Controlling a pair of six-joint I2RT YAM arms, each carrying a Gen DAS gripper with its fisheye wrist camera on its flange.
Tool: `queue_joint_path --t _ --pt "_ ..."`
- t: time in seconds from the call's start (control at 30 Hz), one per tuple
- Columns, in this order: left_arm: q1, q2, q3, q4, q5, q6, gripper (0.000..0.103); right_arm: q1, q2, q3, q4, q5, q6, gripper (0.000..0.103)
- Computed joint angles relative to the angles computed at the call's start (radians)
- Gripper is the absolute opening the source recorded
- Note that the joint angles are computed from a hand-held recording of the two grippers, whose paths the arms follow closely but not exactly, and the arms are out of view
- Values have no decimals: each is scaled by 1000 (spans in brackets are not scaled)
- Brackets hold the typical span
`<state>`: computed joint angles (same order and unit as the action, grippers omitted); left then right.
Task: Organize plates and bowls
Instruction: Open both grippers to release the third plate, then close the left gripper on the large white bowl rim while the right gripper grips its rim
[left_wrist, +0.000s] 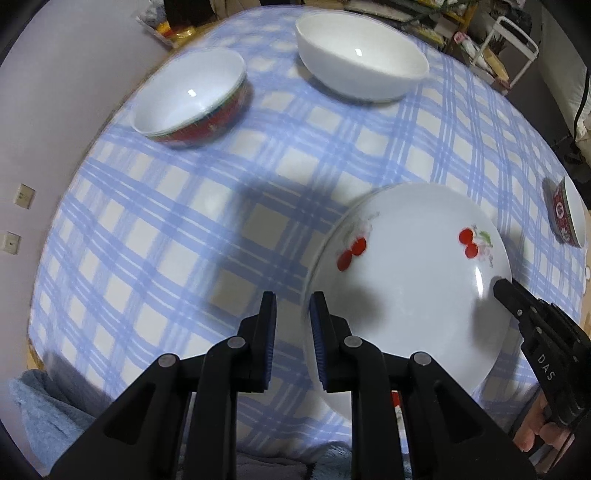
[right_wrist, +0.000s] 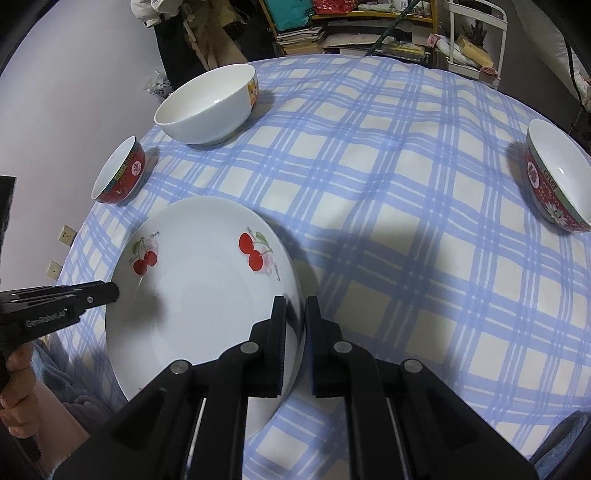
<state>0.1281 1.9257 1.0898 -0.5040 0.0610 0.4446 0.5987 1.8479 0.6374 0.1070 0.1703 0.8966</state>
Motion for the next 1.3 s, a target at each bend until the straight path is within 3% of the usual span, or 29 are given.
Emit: queue_joint_path --t 0.07,0.3,0.4,0.53,0.57,0.6,0.83,0.9,0.97,1.07,1.2,1.3 --pt "0 -47 -34 36 -7 15 20 0 -12 4 -18 14 -2 11" --pt "21 -72 52 -38 23 44 20 -39 -55 70 -135 22 -69 13" --pt "28 -22 171 -89 34 33 24 -64 -53 139 -206 36 -137 25" --pt "23 82 338 -168 33 -43 25 -100 -21 249 -280 50 -223 32" --pt "16 97 366 -180 29 -51 26 -112 -8 282 -296 46 -235 40" --pt "9 114 395 -187 23 -57 28 -122 1 303 -304 42 -244 48" --pt "-36 172 507 -148 -17 -120 54 -181 87 484 -386 55 -306 68" --pt "-43 203 568 -172 -15 -134 70 -194 110 529 -400 54 -326 76" --pt "-49 236 623 -189 -16 -144 79 -208 132 571 -416 57 -340 84" --pt "-65 293 711 -208 -40 -141 81 -235 167 631 -417 43 -354 94" --pt "-79 370 831 -258 -29 -120 82 -259 225 717 -448 38 -375 95" --pt "-100 401 858 -218 -65 -110 83 -273 270 776 -464 25 -388 95"
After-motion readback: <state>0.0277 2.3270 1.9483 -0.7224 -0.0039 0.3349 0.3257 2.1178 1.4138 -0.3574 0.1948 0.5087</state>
